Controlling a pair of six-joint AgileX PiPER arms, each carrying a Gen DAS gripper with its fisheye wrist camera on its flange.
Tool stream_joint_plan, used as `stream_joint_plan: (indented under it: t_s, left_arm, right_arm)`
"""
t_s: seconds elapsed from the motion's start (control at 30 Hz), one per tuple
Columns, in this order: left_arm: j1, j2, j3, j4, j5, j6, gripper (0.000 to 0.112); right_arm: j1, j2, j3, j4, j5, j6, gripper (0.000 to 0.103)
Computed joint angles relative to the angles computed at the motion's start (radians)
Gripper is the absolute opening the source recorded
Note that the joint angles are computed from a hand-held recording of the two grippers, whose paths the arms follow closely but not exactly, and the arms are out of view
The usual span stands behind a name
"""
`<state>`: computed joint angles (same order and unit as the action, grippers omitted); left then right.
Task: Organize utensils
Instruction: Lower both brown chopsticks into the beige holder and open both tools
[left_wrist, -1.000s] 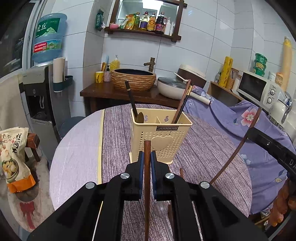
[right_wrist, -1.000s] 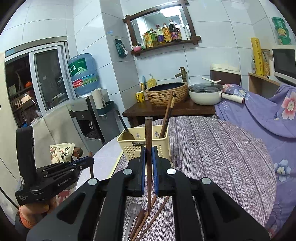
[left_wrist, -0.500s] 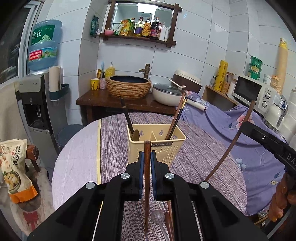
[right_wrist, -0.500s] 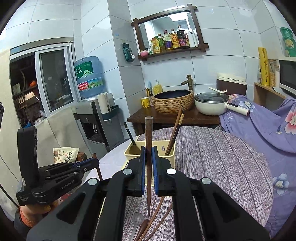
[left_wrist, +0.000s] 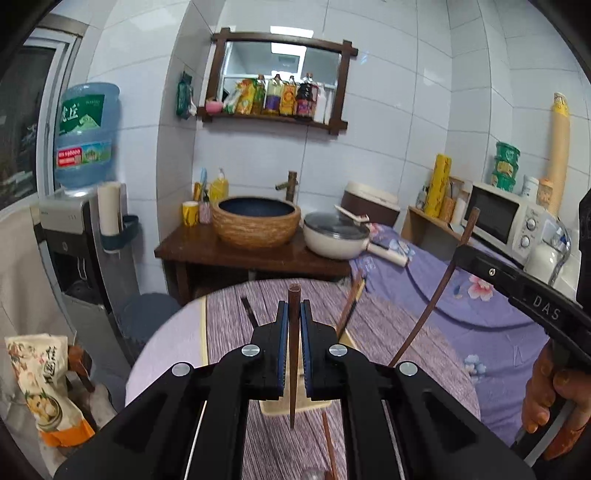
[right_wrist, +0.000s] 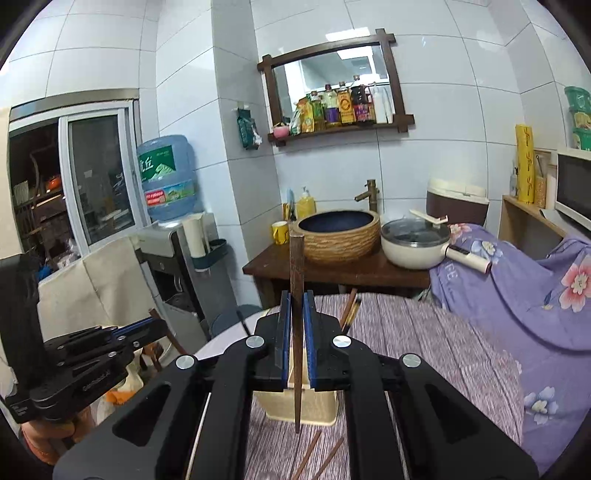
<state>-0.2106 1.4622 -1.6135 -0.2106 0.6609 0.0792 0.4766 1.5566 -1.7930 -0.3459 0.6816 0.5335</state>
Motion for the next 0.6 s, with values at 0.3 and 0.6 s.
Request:
stream_joint_plan:
  t_s: [0.3, 0.6]
  left_arm:
    - [-0.040, 0.202, -0.393, 0.144, 0.121, -0.162, 0.007]
    - [-0.075, 0.318, -0.483, 0.231, 0.115, -0.219, 0.007]
  right_arm:
    - [-0.011, 0.313, -0.589, -0.002, 0.235, -0.063, 0.008]
    - [-0.011, 0.454, -0.686, -0.036, 0.255, -0.066, 0.008]
